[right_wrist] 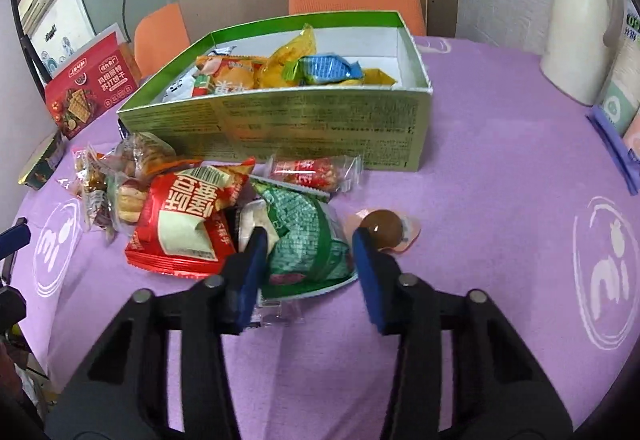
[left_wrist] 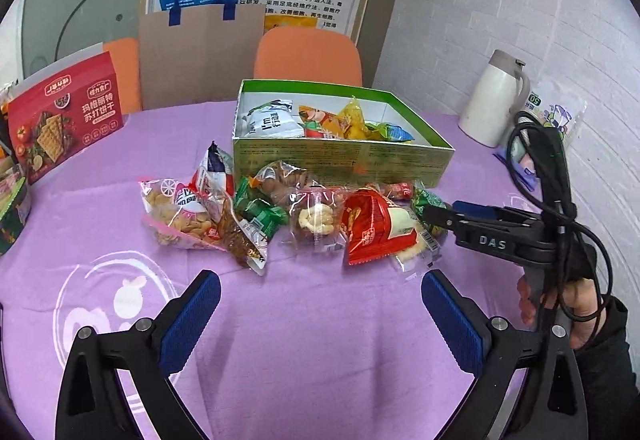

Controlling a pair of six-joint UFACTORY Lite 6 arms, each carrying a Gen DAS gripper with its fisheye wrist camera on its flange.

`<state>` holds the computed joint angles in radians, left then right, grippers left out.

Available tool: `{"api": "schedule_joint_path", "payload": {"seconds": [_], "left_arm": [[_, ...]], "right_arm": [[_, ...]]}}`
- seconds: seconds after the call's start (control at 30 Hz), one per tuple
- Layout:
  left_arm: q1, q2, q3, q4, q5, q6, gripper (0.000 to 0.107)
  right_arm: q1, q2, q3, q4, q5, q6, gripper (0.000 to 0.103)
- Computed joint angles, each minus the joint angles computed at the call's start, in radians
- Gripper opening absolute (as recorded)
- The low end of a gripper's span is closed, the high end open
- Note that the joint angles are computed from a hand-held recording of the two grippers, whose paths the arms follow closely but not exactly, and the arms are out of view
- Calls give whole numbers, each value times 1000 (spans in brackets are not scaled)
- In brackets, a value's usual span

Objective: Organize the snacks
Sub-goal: 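Move both grippers back toward the remaining snacks, then grasp the green candy pack with the right gripper while the left grasps the red pack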

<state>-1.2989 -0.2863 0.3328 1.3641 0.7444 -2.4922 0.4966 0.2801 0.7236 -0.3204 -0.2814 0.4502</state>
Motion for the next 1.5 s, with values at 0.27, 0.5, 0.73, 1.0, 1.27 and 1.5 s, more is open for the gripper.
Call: {"api": "schedule_joint_path", "payload": {"seconds": [0.27,0.5,0.73,1.0,1.27,1.5], "left_arm": [[121,123,106,166,-138,0,74],[262,385,325,298,-231,-5,74],[400,587,492,417,-357,-79,74],[423,594,437,658,-405,-331,59],[332,473,278,709,-356,-490,60],[340,441,246,781,-352,-568,62]], "right_arm": [[-62,-268,-291,-47,-89,51,38],[-161,-391,-429,-222,-109,198,39],[-127,-410,-437,-207,-95,176,39],[-116,-407,-440,-192,-99,157,40],[-101,-420,-473,-143,-104,113,54],[-79,-424,-467,-89,-89,77,54]]}}
